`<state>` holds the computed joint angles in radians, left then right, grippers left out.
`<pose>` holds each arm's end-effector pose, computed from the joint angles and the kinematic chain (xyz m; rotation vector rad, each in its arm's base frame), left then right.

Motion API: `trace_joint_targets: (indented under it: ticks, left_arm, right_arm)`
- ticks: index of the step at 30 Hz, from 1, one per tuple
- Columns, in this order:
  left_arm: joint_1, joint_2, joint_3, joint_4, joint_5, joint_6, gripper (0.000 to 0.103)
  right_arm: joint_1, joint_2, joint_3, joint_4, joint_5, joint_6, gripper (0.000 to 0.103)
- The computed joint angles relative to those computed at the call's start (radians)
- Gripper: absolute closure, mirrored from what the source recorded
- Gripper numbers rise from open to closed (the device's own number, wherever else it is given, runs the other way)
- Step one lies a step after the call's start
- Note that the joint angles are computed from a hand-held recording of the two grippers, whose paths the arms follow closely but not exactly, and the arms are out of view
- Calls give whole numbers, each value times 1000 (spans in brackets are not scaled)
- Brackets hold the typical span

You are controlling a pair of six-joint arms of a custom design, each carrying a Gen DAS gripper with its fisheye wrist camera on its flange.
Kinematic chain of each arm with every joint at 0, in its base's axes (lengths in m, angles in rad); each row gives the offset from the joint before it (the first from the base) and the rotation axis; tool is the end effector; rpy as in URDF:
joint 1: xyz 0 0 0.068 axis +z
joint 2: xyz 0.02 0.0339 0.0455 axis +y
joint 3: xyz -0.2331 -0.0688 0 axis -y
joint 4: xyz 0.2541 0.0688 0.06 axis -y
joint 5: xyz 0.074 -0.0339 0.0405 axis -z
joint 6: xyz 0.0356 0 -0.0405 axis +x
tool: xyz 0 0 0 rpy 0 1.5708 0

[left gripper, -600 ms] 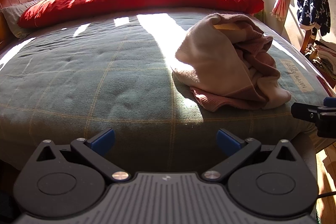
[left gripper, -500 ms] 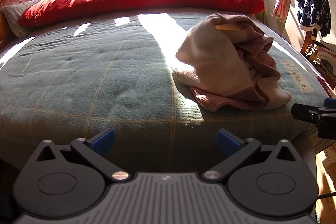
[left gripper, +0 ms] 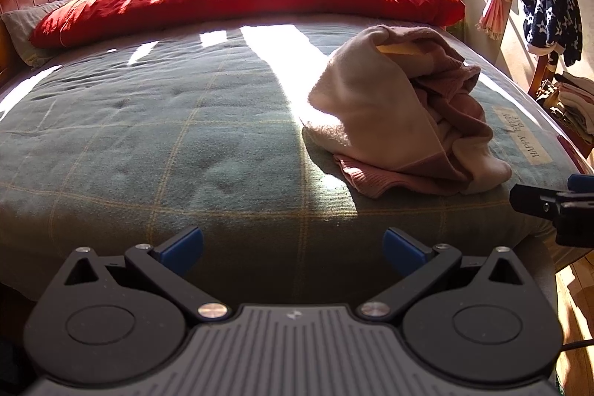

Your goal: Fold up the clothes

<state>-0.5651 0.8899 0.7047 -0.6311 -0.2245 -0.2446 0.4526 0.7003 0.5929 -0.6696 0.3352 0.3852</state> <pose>0.1804 -0.1050 0.2276 0.2727 2.3484 -0.1239 0.1648 0.0671 0.2207 0.0851 2.2931 0.0365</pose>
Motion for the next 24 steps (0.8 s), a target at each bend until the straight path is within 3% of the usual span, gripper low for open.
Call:
trace_joint_targets:
  ticks: [24]
  left_arm:
    - [-2,12,9,-2,-7,-1,0]
  right_arm:
    - [-15,8,-4,10,-23,-13,0]
